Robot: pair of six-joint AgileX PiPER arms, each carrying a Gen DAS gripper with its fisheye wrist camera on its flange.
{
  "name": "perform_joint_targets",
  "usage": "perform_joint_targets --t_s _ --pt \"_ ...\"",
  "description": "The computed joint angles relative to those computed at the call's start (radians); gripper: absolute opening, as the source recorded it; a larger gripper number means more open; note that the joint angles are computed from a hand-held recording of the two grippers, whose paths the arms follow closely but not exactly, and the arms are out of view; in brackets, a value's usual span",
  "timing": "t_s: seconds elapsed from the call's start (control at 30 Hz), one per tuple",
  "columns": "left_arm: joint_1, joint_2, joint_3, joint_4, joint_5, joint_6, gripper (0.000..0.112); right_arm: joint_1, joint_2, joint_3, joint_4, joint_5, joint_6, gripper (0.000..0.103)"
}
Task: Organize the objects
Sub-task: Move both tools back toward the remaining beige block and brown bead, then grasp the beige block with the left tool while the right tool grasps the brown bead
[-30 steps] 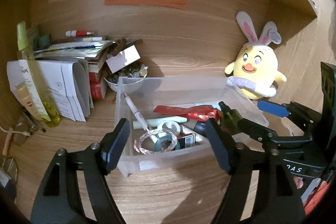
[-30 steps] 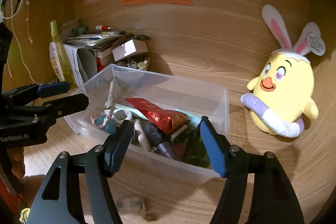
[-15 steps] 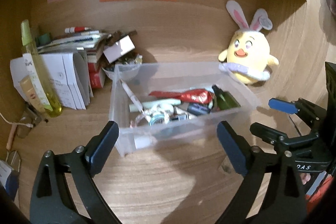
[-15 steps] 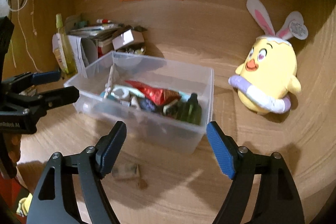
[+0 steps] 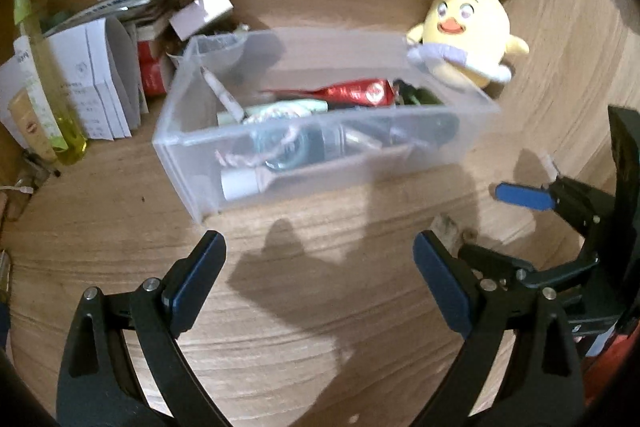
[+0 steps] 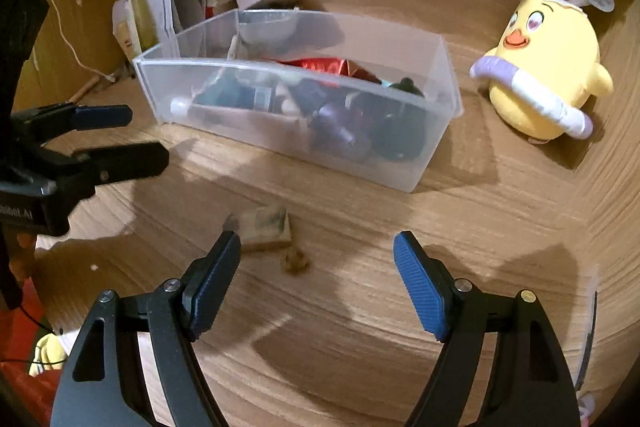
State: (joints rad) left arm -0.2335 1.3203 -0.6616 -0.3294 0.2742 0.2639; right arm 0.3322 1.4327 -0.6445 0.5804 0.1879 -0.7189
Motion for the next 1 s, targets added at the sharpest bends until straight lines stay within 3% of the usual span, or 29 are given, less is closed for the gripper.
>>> perform_joint_targets --t_s 0.1,0.23,0.37,0.43,0.63,0.77,0.93,1.0 --pt "0.008 -0.004 0.016 -0.03 -0.003 0.035 0.096 -0.003 0.008 -0.013 0.057 0.034 -0.059 0.076" --pt "0.051 0.008 0.016 -0.181 0.028 0.186 0.096 0.043 0.016 -0.014 -0.13 0.014 0.129 0.074" --pt "0.054 0.019 0.015 -0.207 0.038 0.219 0.096 0.017 0.021 -0.026 -0.024 0.067 0.015 0.049" --pt "0.049 0.022 0.014 -0.208 0.039 0.223 0.096 0.02 0.023 -0.026 -0.082 0.057 0.07 0.039" --pt "0.008 0.039 -0.002 -0.188 0.038 0.205 0.096 0.005 0.024 -0.028 -0.034 0.061 0.021 0.013" --pt "-0.034 0.067 -0.033 -0.181 0.061 0.201 0.096 -0.007 0.008 -0.007 0.005 0.036 -0.013 0.013" --pt "-0.121 0.128 -0.083 -0.107 0.079 0.119 0.096 -0.074 -0.047 0.013 0.168 0.064 -0.175 0.013" --pt "-0.16 0.15 -0.103 -0.046 0.075 0.056 0.088 -0.104 -0.068 0.02 0.225 0.076 -0.23 0.013"
